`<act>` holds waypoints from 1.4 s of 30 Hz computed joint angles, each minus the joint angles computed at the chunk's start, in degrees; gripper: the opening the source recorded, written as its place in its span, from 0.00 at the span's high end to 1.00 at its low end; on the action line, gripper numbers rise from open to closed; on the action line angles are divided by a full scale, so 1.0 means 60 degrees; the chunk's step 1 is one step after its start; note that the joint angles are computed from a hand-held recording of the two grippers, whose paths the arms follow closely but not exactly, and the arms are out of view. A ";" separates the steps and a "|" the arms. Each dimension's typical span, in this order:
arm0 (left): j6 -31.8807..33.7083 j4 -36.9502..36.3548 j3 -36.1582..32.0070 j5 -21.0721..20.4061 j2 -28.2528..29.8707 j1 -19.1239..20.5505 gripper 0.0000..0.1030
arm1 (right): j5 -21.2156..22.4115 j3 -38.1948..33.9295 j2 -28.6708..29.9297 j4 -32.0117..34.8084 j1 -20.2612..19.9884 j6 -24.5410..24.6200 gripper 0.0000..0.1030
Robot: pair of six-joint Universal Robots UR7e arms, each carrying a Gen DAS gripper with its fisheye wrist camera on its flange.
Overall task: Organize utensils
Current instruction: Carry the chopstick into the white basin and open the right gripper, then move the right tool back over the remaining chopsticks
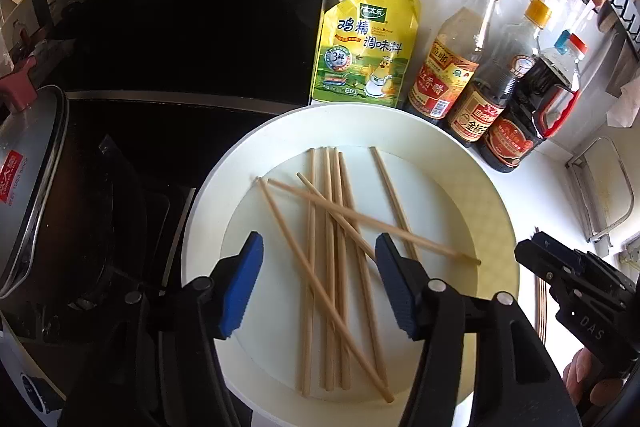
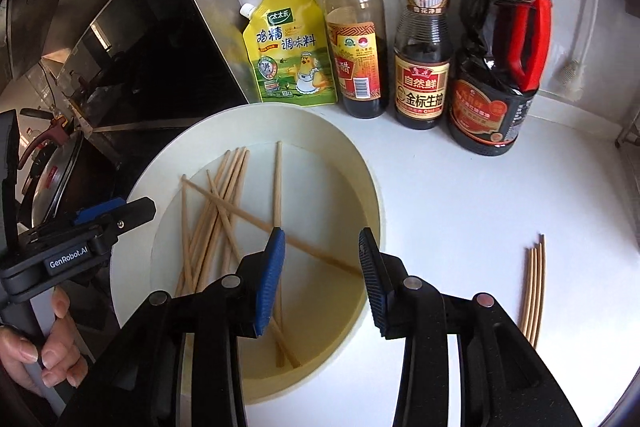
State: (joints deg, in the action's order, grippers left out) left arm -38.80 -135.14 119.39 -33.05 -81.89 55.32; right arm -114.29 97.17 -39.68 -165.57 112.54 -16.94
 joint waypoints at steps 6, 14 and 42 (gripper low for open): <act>-0.0257 0.0168 0.0285 0.0090 -0.0130 -0.0460 0.38 | 0.0059 0.0761 -0.0549 -0.0531 -0.0006 0.0080 0.64; -0.0782 0.0589 0.0576 0.0094 -0.0208 -0.1085 0.37 | 0.0198 0.1559 -0.1128 -0.0988 0.0005 0.0154 0.64; -0.0659 -0.1112 0.0102 -0.0878 0.2486 -0.2518 0.27 | -0.0695 0.3928 -0.3897 -0.1665 -0.1710 -0.0399 0.57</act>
State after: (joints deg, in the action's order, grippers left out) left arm -42.75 -141.81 120.01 -38.32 -66.98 40.21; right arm -118.46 120.74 -63.06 -175.56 102.28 -19.34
